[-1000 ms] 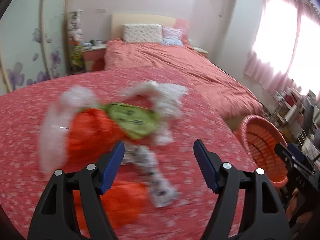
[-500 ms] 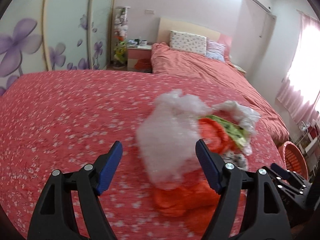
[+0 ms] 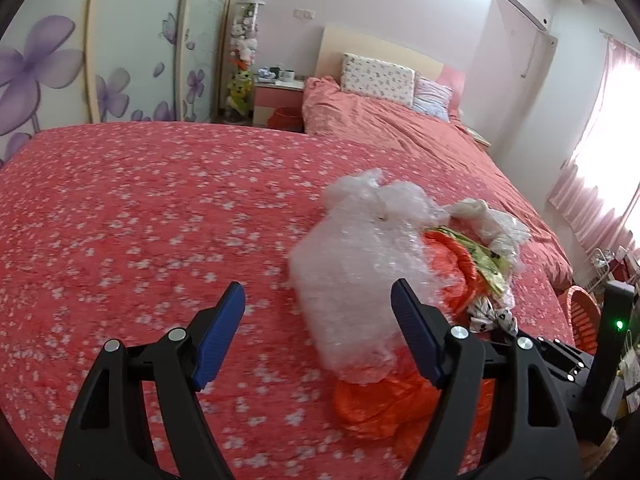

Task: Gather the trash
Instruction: 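Grasp bubble wrap with the left tool while the right tool grasps the patterned bag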

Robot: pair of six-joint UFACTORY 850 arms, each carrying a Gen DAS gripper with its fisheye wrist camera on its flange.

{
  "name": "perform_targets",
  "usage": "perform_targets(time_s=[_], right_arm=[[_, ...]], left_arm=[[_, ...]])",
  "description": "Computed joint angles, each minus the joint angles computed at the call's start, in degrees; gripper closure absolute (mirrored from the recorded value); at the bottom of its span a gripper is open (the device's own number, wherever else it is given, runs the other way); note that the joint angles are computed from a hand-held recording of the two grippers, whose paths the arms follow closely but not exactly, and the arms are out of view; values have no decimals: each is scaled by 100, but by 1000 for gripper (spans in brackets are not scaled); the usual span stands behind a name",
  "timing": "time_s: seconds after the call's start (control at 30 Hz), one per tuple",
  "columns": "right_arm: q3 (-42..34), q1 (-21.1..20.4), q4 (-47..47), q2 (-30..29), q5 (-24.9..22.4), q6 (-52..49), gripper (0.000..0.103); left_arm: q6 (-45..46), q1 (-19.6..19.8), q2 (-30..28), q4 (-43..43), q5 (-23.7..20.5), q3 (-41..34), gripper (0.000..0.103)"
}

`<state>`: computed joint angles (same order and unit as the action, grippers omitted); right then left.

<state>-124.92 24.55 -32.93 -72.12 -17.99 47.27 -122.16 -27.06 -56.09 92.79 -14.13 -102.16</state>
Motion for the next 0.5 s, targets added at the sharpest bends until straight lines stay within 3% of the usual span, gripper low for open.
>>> perform_targets(time_s=[0.07,0.2,0.4,0.5], right_arm=[[416,-28,-644,220,96,652,87],[1185,-118,-2089,641,182,2114,87],[1688,-253,-2822,909,341,2999,87],[1800,-273,-3051,956,397,3212,87]], left_arm=[[402,-15,-128,-393,61,-209,28],[1911,6,-448,-1978,192,-729,26],[4516,39,-935,-4668,61,-1422,22],[5074,79,-956,-5370,156,-1338,24]])
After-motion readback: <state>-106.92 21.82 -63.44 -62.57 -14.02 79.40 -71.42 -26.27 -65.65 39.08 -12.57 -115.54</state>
